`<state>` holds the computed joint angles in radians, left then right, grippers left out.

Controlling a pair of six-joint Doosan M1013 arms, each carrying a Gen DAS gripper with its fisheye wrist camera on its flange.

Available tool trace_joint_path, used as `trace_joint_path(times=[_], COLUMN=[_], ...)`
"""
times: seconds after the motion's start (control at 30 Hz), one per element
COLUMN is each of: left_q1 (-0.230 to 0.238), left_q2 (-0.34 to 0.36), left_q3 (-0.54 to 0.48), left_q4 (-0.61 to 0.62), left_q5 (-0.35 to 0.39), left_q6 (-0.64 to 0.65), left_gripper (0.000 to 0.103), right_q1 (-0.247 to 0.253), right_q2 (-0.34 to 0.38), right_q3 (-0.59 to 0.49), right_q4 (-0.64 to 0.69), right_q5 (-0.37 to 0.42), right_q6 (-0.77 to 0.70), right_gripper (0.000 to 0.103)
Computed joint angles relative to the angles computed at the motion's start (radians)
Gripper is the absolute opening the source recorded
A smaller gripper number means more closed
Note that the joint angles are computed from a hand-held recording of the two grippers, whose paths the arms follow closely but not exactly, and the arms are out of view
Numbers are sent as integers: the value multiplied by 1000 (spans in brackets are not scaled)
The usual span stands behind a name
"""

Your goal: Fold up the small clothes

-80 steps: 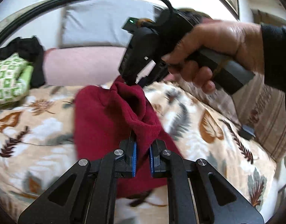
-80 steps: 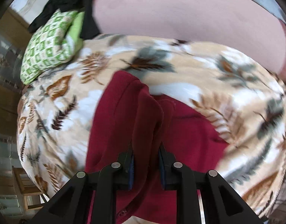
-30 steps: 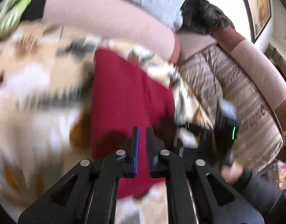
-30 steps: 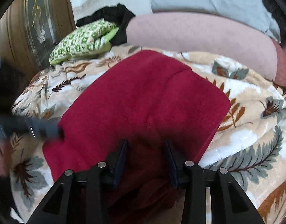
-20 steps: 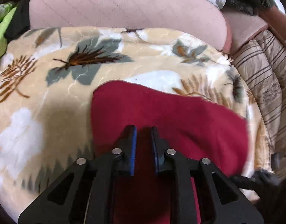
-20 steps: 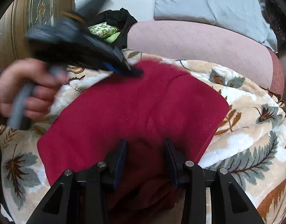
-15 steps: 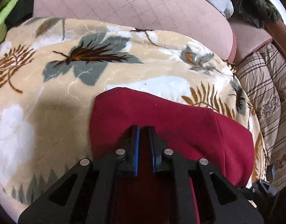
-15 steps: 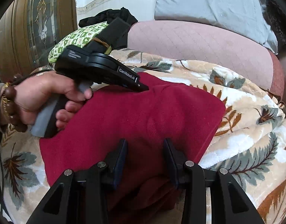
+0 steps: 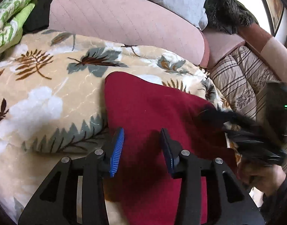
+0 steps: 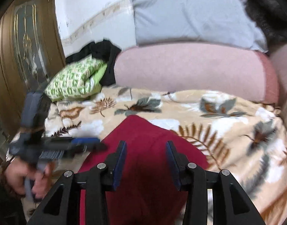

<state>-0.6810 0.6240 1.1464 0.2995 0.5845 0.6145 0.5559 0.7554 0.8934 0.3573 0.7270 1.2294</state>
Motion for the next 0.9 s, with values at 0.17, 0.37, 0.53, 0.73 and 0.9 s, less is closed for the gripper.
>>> trace_joint_path(times=[0.17, 0.37, 0.53, 0.73, 0.9], left_q1=[14, 32, 46, 48, 46], left_q2=[-21, -46, -36, -45, -46], left_q3=[20, 103, 135, 168, 170], left_q4=[-87, -275, -655, -838, -813], left_q5=[-26, -95, -160, -213, -219], left_q6=[59, 139, 388, 525, 483], left_gripper=[44, 52, 67, 67, 56], right_q1=[-3, -60, -82, -83, -80], right_q2=[57, -115, -89, -77, -79], right_q3=[-99, 204, 225, 241, 261], right_q4=[-99, 190, 332, 459, 480], right_q5=[137, -157, -18, 47, 23], right_q6=[199, 91, 160, 76, 28], right_gripper=[47, 92, 94, 92, 79])
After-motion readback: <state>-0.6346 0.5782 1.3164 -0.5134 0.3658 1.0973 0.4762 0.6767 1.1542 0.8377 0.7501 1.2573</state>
